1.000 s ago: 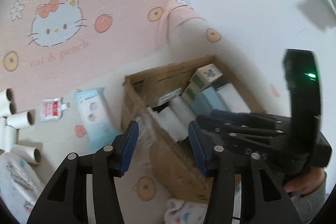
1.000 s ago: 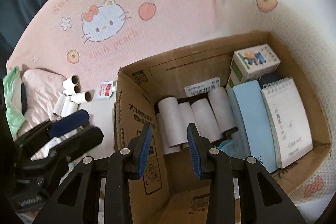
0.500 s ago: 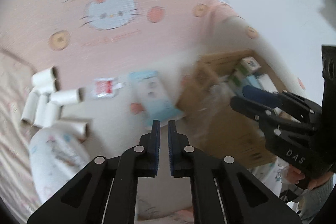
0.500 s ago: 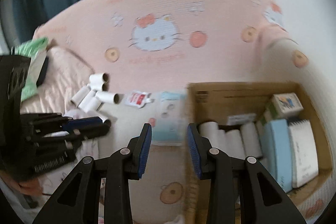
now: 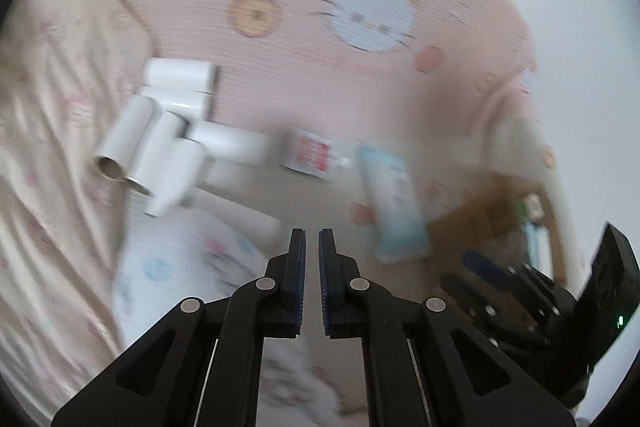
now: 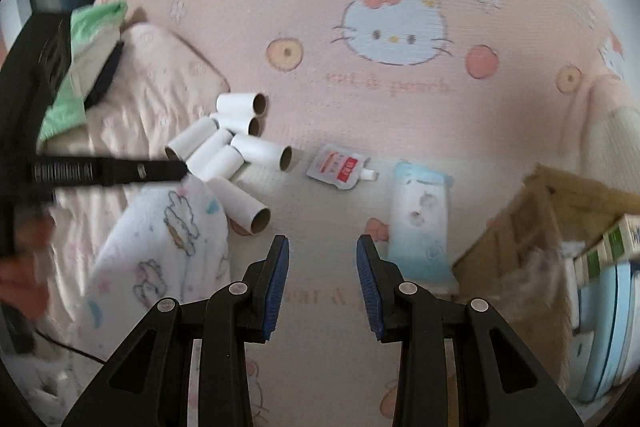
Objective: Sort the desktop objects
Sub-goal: 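Withdraw the right gripper from the box back toward the tube pile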
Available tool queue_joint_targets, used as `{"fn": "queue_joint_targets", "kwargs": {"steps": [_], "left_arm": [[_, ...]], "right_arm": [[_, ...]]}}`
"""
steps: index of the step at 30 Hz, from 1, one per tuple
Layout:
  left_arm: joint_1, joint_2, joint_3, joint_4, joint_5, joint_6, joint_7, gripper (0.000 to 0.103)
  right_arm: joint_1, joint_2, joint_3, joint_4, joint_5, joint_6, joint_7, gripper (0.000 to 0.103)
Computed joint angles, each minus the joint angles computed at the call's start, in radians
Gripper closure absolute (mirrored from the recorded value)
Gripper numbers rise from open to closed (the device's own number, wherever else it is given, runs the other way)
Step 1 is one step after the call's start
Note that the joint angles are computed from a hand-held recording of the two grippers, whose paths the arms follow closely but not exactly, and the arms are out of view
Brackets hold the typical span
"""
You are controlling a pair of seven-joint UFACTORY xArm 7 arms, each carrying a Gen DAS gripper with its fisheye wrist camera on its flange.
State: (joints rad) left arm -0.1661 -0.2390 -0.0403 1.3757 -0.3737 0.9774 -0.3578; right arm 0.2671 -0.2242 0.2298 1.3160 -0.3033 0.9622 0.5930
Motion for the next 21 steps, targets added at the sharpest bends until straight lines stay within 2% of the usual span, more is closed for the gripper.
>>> {"fn": "queue_joint_targets", "kwargs": {"steps": [6, 7, 8, 10, 12, 14, 18, 21], "left_arm": [[0.046, 0.068, 0.054, 0.033, -0.033, 0.059, 0.06, 0.095], [0.054, 0.079, 0.055, 0.037, -0.035, 0.065, 0.069, 0.088], [0.063, 0.093, 0.058, 0.038, -0.043, 0.066, 0.077, 0.077], [0.078, 0.12, 0.069, 0.039, -0.105, 0.074, 0.109, 0.065], [0.098, 0.159, 0.083, 0.043, -0.199, 0.096, 0.133, 0.064], [0.12, 0.2, 0.082, 0.059, -0.249, 0.127, 0.129, 0.064], [0.152, 0.263, 0.062, 0.1, -0.248, 0.154, 0.123, 0.064], [0.171, 0.322, 0.047, 0.159, -0.238, 0.214, 0.12, 0.064]], "right_arm": [[0.02, 0.103, -0.004, 0.069, -0.018, -0.009, -0.014, 0.071], [0.025, 0.119, -0.01, 0.076, -0.009, -0.016, -0.017, 0.071], [0.029, 0.128, -0.016, 0.078, 0.0, -0.024, -0.021, 0.071], [0.034, 0.157, -0.032, 0.09, 0.042, -0.037, -0.033, 0.071], [0.038, 0.182, -0.043, 0.101, 0.071, -0.046, -0.041, 0.071], [0.041, 0.214, -0.053, 0.118, 0.09, -0.051, -0.048, 0.071], [0.049, 0.292, -0.068, 0.166, 0.121, -0.046, -0.087, 0.071], [0.053, 0.35, -0.079, 0.202, 0.161, -0.031, -0.12, 0.071]]}}
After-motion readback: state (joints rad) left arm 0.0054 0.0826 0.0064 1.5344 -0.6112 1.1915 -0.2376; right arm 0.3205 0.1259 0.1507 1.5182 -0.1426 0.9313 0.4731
